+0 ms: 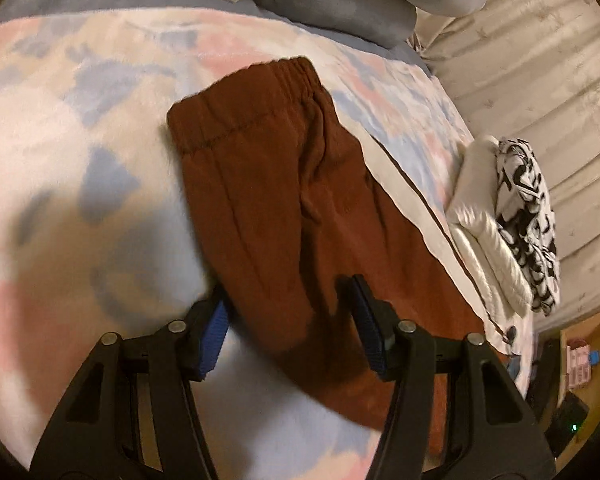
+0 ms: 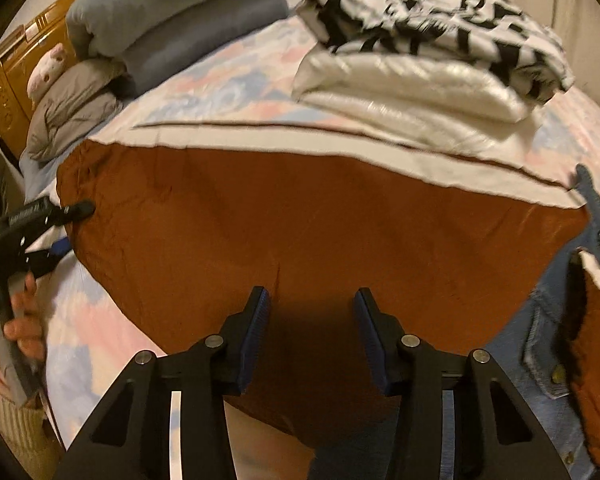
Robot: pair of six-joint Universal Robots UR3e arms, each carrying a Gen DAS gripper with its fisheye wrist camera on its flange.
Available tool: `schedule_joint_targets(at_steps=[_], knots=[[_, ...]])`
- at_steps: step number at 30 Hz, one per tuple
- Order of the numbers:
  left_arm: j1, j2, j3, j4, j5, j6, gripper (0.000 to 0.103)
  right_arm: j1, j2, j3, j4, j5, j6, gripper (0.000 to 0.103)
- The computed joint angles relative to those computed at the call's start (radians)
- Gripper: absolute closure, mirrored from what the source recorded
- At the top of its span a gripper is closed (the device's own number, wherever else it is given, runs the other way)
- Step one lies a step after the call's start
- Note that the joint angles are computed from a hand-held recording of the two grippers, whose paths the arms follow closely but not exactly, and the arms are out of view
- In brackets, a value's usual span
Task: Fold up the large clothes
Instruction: 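Lift the brown sleeve with the left gripper and lay it across the jacket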
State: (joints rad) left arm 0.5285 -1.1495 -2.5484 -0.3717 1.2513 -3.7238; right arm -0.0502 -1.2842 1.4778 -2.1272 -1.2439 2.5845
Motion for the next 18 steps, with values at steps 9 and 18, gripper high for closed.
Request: schedule_joint_targets(at_steps=[9, 18], knots=[[-0.415, -0.219, 0.431, -0.165, 0.46, -0.109, 0.1, -0.106, -0.119, 0.038, 0.094, 0.105, -0.048, 0.058], [-0.943, -0.646, 1.36, -0.572, 0.756, -0.102, 0.1, -0.495, -0.34, 0.055, 0.447, 0.305, -0.26, 0.058]])
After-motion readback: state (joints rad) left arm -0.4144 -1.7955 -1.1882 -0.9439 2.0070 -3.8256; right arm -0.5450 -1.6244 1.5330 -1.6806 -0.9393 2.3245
